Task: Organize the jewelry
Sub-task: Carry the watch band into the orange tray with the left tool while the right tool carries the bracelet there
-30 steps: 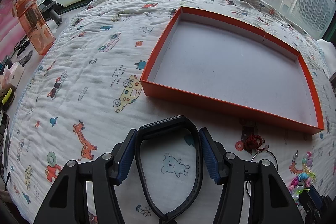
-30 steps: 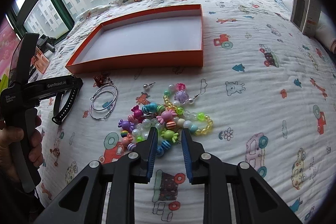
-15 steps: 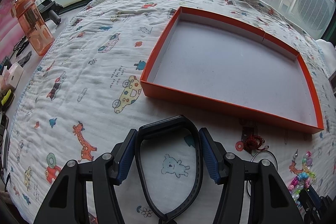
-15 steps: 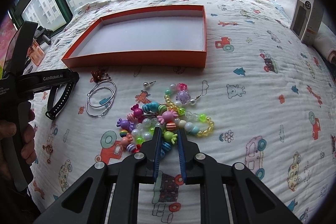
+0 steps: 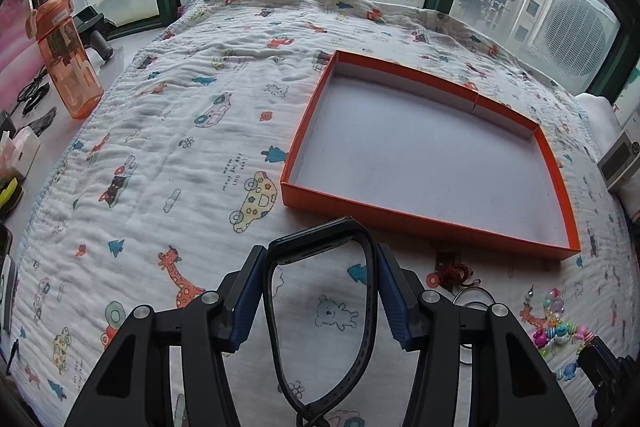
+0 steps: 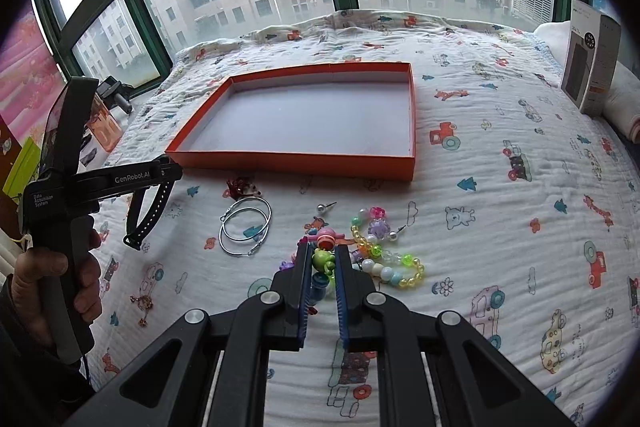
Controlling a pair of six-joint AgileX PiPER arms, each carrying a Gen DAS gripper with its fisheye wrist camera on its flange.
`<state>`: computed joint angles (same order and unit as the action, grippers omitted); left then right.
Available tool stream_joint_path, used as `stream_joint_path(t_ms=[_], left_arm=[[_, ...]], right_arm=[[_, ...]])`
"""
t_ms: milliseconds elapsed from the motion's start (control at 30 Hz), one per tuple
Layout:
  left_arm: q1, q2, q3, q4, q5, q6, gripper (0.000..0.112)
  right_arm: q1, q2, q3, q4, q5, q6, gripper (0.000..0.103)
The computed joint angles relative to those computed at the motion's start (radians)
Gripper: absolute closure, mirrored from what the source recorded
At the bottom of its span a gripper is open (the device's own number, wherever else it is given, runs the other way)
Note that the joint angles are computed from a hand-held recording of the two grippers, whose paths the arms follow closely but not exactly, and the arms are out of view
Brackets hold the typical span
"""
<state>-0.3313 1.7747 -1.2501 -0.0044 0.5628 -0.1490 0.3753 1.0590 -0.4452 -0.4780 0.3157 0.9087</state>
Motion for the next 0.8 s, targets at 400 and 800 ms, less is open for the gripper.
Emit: stream_joint_path(t_ms=[400, 800], left_arm=[[0.036, -0.232, 0.074, -0.126, 0.051, 0.147, 0.055], [0.006, -0.268, -0.033, -0.093, 0.114, 0.125, 0.055]], right_arm=[[0.092, -0.121, -0.066, -0.124, 0.124, 0.105, 0.089], [0.066, -0.102, -0.149, -0.153, 0.123, 0.070, 0.089]])
